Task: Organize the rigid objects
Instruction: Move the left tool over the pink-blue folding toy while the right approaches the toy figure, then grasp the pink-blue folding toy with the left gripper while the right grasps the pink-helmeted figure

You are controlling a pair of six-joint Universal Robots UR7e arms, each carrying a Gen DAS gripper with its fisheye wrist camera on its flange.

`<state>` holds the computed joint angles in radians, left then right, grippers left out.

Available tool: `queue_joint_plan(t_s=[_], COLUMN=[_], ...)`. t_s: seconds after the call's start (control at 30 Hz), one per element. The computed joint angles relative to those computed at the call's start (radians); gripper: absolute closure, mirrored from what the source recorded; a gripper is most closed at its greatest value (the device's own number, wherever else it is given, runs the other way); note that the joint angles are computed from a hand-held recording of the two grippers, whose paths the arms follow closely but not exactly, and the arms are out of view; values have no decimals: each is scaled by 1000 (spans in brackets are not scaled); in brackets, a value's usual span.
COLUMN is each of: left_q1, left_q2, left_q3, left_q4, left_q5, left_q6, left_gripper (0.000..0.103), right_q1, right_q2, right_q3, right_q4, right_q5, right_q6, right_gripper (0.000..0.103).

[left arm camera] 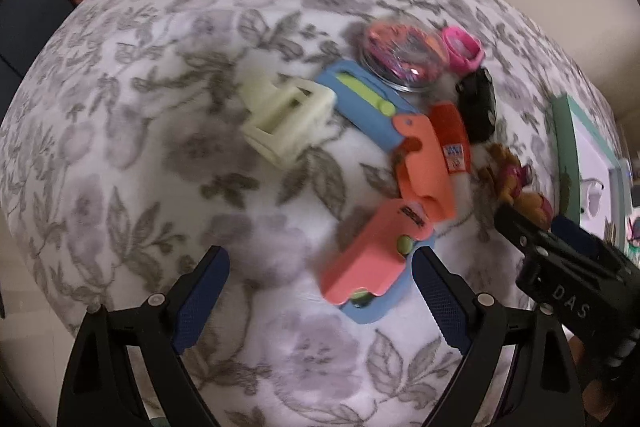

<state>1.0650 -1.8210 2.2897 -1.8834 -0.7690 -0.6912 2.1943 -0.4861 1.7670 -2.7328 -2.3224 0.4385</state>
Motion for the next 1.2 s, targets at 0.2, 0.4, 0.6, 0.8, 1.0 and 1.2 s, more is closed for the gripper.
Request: queue_joint_plan(t_s=[0.2,0.4,0.6,0.8,1.0,1.2], left_q1=[1,-4,-6,-9,-11,0], left_q2=[40,85,115,112,91,67], left_q3=[-2,-7,6,8,9,13], left_q4=[-17,-25,-49,-38,-24,-42], left_q5=[-2,-1,-18,-3,13,10], left_q6=[23,41,47,43,10,2], left_gripper=[11,13,26,31,50,55], right_q1=[-15,-19,-14,-6,-4,-1], right_q2=[29,58,81,70,60,41], right_q3=[-29,-58,-83,-63,-48,-23], right_q4=[11,6,8,-10,-23,-13], right_q5=[2,-28,-53,-67,-62,-49], right_q6=[-11,-33,-43,-36,-21,1], right_gripper=[23,23,26,44,61,61])
